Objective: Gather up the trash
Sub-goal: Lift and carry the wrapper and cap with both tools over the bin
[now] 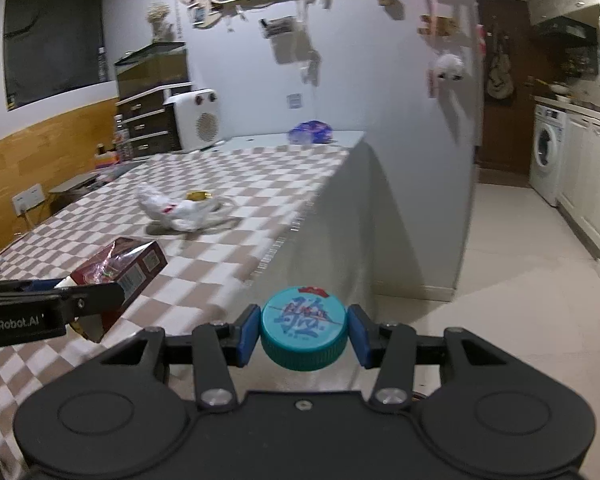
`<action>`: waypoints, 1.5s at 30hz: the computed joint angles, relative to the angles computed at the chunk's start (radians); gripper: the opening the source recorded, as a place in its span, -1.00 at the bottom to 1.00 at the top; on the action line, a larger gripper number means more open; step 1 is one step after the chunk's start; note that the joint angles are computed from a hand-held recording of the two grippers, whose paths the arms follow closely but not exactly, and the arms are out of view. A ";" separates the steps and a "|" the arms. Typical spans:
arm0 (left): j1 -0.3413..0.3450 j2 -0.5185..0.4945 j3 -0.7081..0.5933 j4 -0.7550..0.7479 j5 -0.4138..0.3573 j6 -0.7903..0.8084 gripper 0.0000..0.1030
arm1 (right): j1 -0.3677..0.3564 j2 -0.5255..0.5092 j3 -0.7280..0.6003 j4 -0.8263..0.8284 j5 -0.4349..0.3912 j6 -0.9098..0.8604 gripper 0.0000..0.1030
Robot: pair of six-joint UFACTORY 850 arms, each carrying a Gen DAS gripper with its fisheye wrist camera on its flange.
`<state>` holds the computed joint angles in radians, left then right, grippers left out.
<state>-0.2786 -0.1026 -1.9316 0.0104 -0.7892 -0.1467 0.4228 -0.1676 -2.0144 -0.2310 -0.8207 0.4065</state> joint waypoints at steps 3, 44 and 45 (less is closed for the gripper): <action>-0.048 -0.017 -0.006 0.003 -0.003 -0.001 -0.03 | -0.030 0.042 0.059 -0.005 0.009 0.009 -0.07; -0.160 -0.766 -0.527 -0.166 -0.240 0.039 -0.03 | -0.413 0.052 0.518 0.171 0.112 0.120 -0.07; -0.152 -0.774 -0.527 -0.165 -0.243 0.036 -0.03 | -0.411 0.034 0.513 0.181 0.119 0.127 -0.07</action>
